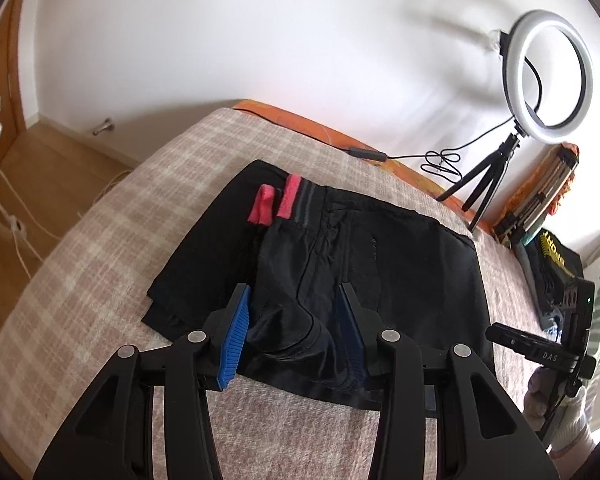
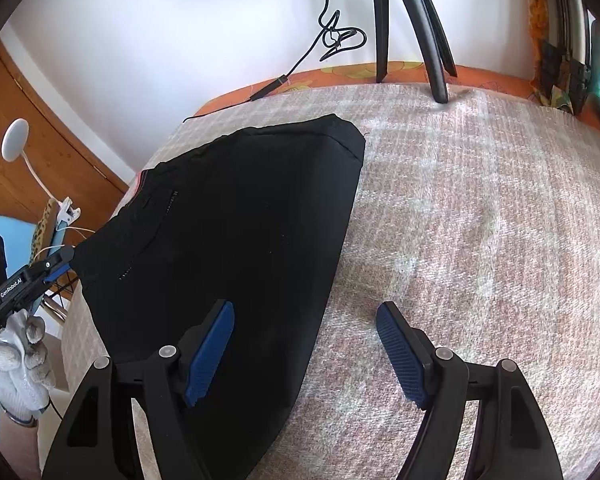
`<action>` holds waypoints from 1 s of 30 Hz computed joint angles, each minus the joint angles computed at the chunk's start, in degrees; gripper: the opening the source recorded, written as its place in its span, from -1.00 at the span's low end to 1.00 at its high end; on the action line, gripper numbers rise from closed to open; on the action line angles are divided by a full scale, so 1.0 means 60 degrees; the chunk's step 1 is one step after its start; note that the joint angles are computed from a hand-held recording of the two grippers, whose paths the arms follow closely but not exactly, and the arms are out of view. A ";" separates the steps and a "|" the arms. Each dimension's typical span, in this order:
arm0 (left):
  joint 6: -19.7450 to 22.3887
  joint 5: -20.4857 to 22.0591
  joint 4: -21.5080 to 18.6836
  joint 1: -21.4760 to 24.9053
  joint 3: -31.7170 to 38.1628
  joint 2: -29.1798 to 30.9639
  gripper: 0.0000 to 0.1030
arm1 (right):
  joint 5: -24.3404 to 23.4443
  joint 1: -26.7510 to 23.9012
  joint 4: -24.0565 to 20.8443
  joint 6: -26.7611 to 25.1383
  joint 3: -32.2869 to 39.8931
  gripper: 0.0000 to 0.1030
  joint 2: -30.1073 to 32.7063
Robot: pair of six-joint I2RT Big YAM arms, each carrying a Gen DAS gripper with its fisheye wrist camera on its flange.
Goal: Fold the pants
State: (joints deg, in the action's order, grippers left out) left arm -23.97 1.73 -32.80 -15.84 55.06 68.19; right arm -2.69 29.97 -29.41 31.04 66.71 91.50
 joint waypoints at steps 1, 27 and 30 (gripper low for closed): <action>0.0172 -0.0150 -0.0148 -0.0158 0.0215 0.0118 -0.21 | 0.0010 0.0027 -0.0012 -0.0043 -0.0024 0.49 -0.0039; 0.2961 -0.2379 -0.0290 -0.2385 0.3971 0.4478 -0.21 | -0.0838 0.0198 0.1018 0.1179 -0.0941 -0.30 -0.0470; 0.2742 -0.2499 -0.0465 -0.2319 0.4127 0.4943 -0.17 | -0.1083 0.0069 0.1319 0.1244 -0.1099 -0.04 -0.0573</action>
State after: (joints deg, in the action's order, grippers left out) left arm -7.52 -13.26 -35.59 -29.75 79.82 97.85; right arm -9.19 30.38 -21.50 38.51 60.12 88.06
